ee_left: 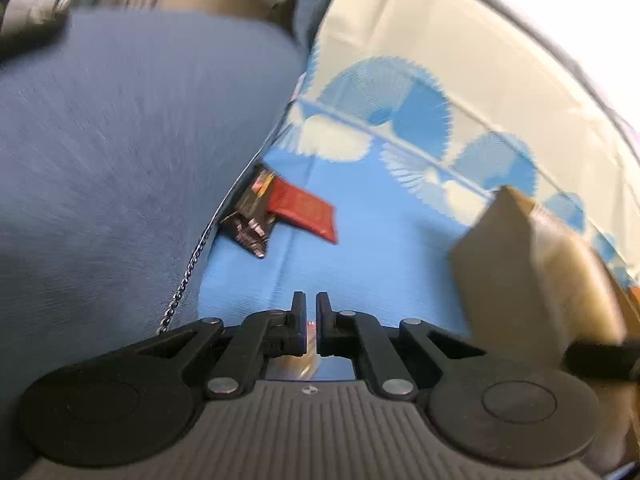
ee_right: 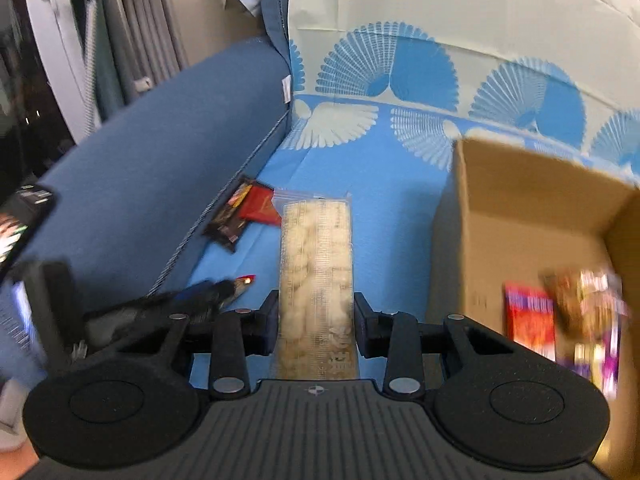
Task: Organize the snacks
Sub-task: 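Lift the candy stick and cracker bar toward the box with both grippers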
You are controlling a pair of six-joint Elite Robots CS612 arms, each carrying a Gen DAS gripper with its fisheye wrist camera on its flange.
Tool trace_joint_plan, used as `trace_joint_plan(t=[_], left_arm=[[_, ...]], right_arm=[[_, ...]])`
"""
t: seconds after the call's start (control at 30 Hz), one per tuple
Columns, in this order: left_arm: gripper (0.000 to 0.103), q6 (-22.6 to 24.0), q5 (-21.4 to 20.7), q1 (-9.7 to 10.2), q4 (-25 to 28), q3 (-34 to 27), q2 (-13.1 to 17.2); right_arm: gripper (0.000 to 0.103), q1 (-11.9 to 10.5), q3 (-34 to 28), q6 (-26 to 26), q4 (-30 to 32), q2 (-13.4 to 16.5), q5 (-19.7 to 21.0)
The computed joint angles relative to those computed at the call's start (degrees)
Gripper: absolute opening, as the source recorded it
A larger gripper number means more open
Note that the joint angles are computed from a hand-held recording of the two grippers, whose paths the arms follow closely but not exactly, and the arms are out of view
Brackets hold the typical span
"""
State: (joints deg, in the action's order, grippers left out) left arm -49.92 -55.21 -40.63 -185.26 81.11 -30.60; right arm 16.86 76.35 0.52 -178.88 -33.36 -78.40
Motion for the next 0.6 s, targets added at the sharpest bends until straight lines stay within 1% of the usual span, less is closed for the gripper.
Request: trace_joint_plan(t=[0.07,0.1,0.13,0.2,0.23,0.27,0.33,0.37,0.4,0.43,0.57,0.6], left_arm=[[0.004,2.97,0.33,-0.79,-1.63,1.70,-1.06],[0.004,3.71,0.01,-1.03,-1.53,2.34,-1.53],[0.004,4.00,-1.15,-1.10,-1.05,2.87,-1.99],[0.004,3.37,-3.76,-0.95,0.02,3.48,-2.56],[0.004,2.63,-4.90,-0.79,0.06,3.74,-2.71],[0.004,1.82,-5.50,-0.69,-0.17,3.85,-2.67],[0.006,-1.05,-5.01,-0.49,0.00,4.10,-2.65],[0.007,-2.93,-5.07,-0.29,0.48,4.17,-2.63],[0.011,-4.09,-5.36,-0.11,0.89,4.06,-2.54],[0.016,-4.21,-5.38,-0.03,1.24,3.68,-2.33],[0.023,-2.47,-3.74,-0.34,6.52,1.72,-1.82],[0.030,-1.87,-3.56,-0.37,7.69,1.17,-1.62]], right_arm=[[0.038,-0.35,3.96,1.34,-2.75,-1.51,2.25],[0.038,-0.47,5.43,1.01,-3.83,-1.93,3.50],[0.038,-0.44,6.81,0.29,-5.10,-2.17,4.41],[0.038,-0.11,8.90,-1.61,-7.91,-2.14,4.83],[0.038,0.07,9.44,-1.74,-9.10,-1.81,4.74],[0.038,0.22,9.72,-0.94,-9.70,-1.37,4.69],[0.038,0.43,9.73,0.98,-9.63,-0.45,4.39],[0.038,0.60,9.95,1.23,-9.78,0.01,3.54],[0.038,0.80,9.82,0.99,-9.33,0.42,2.58],[0.038,0.96,9.53,0.71,-8.45,0.76,1.76],[0.038,1.18,8.67,0.53,-6.69,1.75,0.08],[0.038,1.21,8.52,0.18,-6.81,1.98,-0.40]])
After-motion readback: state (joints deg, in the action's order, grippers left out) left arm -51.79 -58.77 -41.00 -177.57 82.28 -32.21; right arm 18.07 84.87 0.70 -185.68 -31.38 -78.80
